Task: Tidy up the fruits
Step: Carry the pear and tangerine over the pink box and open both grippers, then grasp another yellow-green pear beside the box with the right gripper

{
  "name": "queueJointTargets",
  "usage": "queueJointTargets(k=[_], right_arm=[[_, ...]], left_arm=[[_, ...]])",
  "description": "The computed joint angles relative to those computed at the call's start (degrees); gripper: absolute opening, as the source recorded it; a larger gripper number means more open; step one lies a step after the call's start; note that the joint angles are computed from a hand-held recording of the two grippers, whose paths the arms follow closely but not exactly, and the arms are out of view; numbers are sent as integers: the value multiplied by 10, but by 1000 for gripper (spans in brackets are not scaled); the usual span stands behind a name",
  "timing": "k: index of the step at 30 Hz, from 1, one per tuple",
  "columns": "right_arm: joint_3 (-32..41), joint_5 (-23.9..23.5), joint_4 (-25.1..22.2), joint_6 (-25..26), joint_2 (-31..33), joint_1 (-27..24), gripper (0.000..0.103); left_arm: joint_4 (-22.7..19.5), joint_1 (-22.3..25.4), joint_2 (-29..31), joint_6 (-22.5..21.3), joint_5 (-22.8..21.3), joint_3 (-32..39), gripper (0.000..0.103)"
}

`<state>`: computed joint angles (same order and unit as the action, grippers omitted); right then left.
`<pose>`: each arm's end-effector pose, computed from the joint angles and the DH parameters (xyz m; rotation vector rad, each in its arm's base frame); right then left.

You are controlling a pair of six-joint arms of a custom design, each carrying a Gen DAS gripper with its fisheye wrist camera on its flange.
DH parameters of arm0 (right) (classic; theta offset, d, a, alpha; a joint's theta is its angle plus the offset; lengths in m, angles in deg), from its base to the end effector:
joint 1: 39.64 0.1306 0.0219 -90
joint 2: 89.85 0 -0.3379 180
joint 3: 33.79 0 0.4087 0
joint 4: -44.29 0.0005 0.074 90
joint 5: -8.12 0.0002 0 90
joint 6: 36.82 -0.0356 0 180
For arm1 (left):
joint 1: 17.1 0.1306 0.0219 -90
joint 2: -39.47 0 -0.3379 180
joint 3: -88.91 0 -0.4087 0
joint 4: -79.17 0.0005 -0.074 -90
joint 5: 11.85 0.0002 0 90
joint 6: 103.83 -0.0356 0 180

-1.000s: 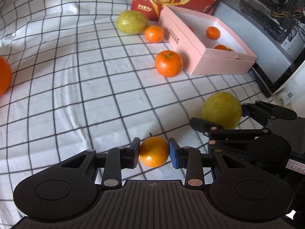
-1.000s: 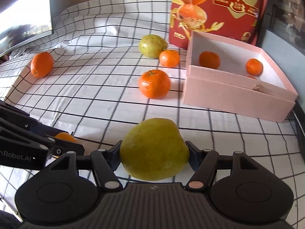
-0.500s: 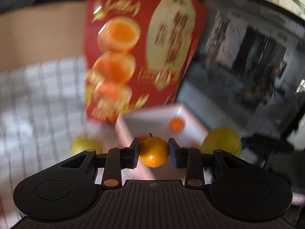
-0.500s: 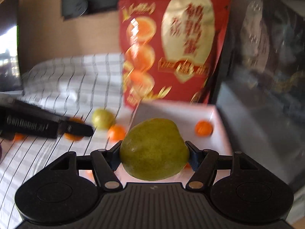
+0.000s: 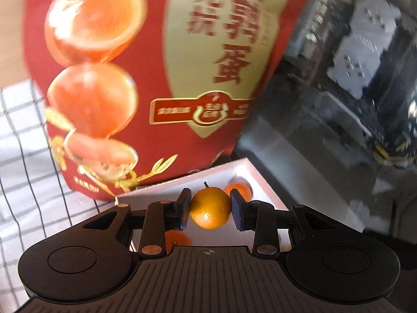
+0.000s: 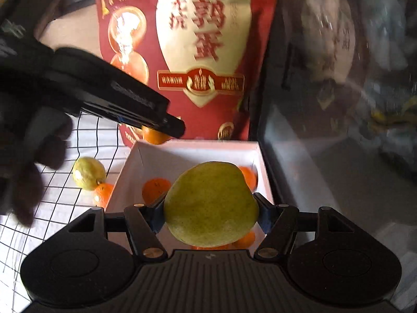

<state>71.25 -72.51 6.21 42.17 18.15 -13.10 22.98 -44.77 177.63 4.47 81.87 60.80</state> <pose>0.5545 0.2699 0.3591 -0.2236 2.2694 0.1571 0.6641 -0.3514 0.3789 0.2263 2.3482 -0.4762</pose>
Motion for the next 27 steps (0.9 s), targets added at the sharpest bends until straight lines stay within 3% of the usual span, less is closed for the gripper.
queueJointTargets(k=[6, 12, 14, 19, 27], right_arm=[[3, -15, -9, 14, 12, -4, 67], [77, -53, -58, 12, 77, 1, 67], [99, -63, -71, 24, 96, 7, 67], [159, -65, -118, 47, 144, 21, 67], [181, -41, -140, 22, 158, 27, 67]], left_arm=[[201, 11, -199, 61, -17, -333, 37], [258, 22, -322, 135, -15, -508, 37], [265, 23, -364, 148, -15, -561, 37], [230, 23, -456, 129, -44, -670, 37], [182, 19, -529, 157, -101, -767, 37]])
